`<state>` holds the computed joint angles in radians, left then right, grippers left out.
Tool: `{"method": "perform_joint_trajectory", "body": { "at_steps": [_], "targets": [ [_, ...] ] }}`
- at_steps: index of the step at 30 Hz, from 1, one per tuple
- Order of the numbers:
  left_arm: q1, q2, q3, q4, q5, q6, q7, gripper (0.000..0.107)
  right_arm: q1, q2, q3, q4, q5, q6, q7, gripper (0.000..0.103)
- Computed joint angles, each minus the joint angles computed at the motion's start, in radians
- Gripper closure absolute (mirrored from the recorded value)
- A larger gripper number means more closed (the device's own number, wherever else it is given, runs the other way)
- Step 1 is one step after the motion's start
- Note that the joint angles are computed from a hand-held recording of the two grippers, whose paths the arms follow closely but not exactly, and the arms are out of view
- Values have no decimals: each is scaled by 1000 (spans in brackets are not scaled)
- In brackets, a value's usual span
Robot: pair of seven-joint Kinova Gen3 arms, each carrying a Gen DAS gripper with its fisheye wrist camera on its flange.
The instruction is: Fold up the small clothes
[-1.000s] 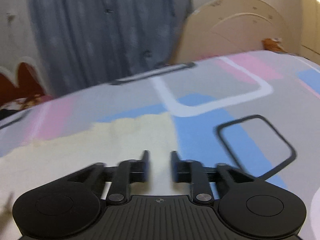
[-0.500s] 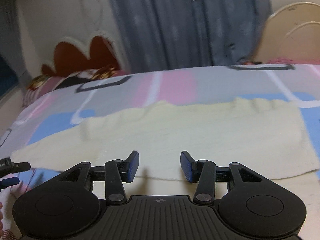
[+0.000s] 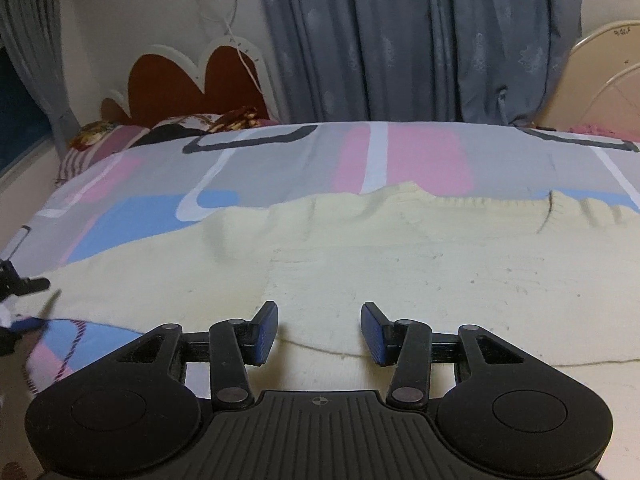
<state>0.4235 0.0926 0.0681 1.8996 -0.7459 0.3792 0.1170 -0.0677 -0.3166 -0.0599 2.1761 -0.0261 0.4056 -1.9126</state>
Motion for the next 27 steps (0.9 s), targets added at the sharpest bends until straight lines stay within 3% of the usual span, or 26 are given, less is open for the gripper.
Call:
{"method": "perform_joint_trajectory", "body": {
  "at_steps": [1,4,7,10,13,17,21,25,27],
  "targets": [
    [-6,-2,5,5,-12,7,21,99,19,8,-20,-2,16,-1,-16,57],
    [5,14,-12,-3,-43,-5,49,104,51,19,-50,-7,51,-2,-56,57],
    [81,2,-63,-13,-136,-15,85,104,67,50,-77,-19,95,24,-84,57],
    [48,-4,4,-48,-157,-60,-10,104,34,65,-45,-2,100,8,-40,57],
    [62,12,56,-109,-154,-97,-132,104,-57,33,84,7,-6,-2,9,57],
    [18,84,228,-218,-116,-125,-295,104,-76,-52,200,33,-134,5,131,57],
    [11,224,414,-358,-90,-104,-458,104,-27,-139,249,36,-137,60,182,57],
    [47,385,566,-502,-67,-25,-620,104,37,-206,315,41,-118,121,228,57],
    [84,471,630,-584,-85,55,-702,104,67,-224,347,40,-111,156,245,57]
  ]
}}
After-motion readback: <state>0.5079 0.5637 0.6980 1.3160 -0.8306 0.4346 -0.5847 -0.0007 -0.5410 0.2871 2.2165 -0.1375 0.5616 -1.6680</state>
